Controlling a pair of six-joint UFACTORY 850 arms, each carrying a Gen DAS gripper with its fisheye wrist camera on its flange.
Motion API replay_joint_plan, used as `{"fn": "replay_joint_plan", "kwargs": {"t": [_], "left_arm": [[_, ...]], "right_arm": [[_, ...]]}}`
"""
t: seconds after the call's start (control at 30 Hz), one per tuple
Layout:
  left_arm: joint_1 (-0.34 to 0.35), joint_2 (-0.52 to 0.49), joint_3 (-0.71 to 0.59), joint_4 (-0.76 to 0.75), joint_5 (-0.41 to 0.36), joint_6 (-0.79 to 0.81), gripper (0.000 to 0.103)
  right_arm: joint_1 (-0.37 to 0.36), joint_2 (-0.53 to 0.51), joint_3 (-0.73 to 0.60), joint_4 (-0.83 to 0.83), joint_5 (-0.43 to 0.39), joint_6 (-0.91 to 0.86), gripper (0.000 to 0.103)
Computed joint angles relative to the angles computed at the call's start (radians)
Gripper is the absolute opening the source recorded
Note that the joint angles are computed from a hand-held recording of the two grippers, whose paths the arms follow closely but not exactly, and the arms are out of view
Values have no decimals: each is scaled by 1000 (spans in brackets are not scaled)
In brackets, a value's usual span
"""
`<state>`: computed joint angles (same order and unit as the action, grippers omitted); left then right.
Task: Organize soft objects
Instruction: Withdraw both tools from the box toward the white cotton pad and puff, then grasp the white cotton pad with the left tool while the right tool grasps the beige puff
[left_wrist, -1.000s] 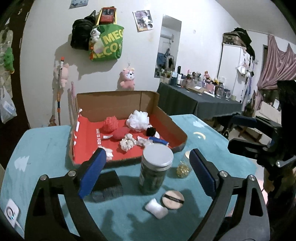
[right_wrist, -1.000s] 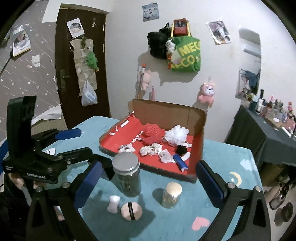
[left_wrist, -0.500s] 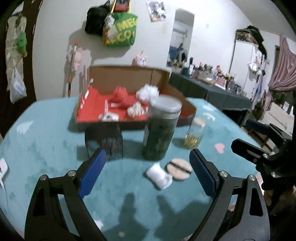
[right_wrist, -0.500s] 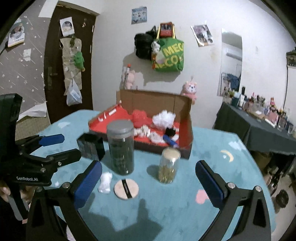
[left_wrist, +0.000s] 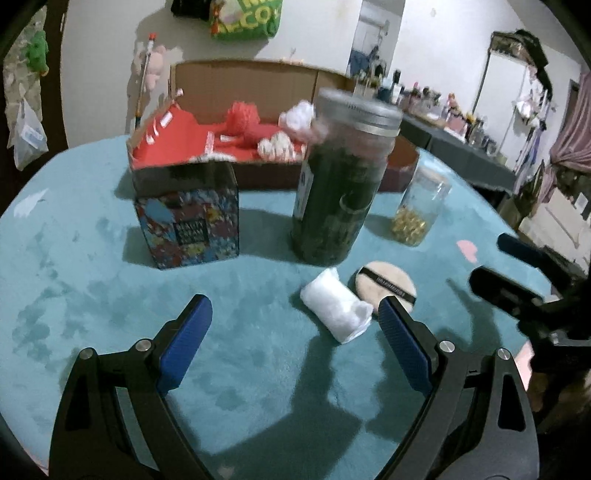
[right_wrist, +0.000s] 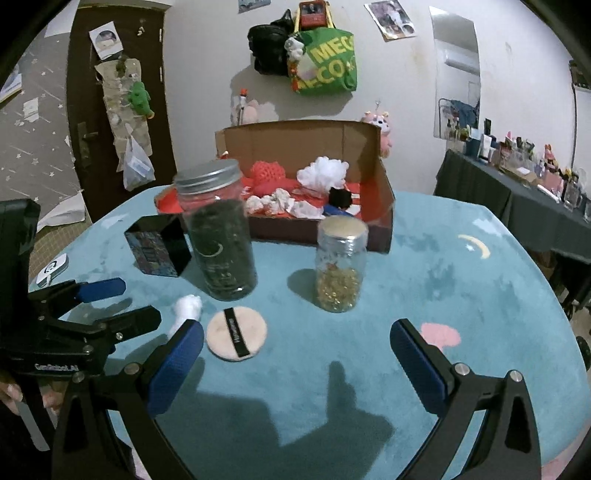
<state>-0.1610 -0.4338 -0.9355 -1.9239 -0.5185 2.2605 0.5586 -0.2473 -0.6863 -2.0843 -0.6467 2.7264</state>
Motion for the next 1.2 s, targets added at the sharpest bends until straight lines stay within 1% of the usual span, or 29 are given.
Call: {"fn": "replay_joint_plan", "kwargs": {"t": [0.1,0.23,0.27,0.33,0.43,0.5,0.53,0.57,0.63,0.67,0.73,0.83,0.87,0.9,0.93,0.97,1.0,1.03,1.07,1.1,1.13,1.17,1.2], "left_arm": [[-27,-30,-40,79,61,-88,92],[-50,-66,-84,205,98,-212,92],[-58,-71,-89,202,115,-206,92],[-68,-70,-85,155,143,-142,92],[-62,-64,-81,133,164,-79,92],[-51,-57,-72,8,189,56,92],[-43,-55,-73,-17,199,80,92],[-31,-54,-76,0,198,61,92],[-11,-54,-86,117,165,-55,92],[-4,-51,-86,147,148,-82,92],[-4,-45,-83,147,132,-66,92],[-16,-47,-87,180,117,-74,91],[-20,-50,-91,188,112,-73,87],[-22,-53,-92,186,106,-61,76],[-25,-57,-95,194,103,-62,69],[-30,-68,-109,224,104,-92,53],[-30,-77,-120,264,100,-134,40],[-30,-85,-128,303,94,-175,38],[-32,-91,-134,306,92,-180,35],[-33,-91,-131,273,92,-143,28],[-31,-90,-128,269,76,-126,25],[-29,-93,-130,278,63,-131,22],[-28,-92,-127,272,57,-123,21]], "right_arm": [[-19,2,6,-15,19,27,103],[-37,5,12,-37,35,56,103],[-39,4,12,-34,36,53,103],[-43,0,7,-30,43,48,103],[-46,-7,1,-36,56,48,103],[-47,-12,-3,-36,59,43,103],[-47,-15,-6,-41,61,44,103],[-49,-18,-8,-60,68,53,103],[-60,-28,-16,-128,97,89,103],[-65,-33,-20,-166,111,112,103],[-79,-47,-35,-262,146,155,103],[-85,-75,-68,-280,184,113,103],[-88,-87,-82,-284,201,92,103],[-90,-94,-91,-302,215,94,103],[-92,-100,-98,-317,227,97,103],[-95,-109,-109,-332,242,96,101],[-95,-121,-123,-325,256,70,98],[-94,-132,-137,-304,267,35,96],[-93,-140,-146,-292,275,13,87],[-92,-149,-156,-283,283,-6,75],[-94,-158,-166,-300,295,3,68],[-99,-166,-173,-359,319,51,55],[-94,-167,-171,-388,311,71,48]]}}
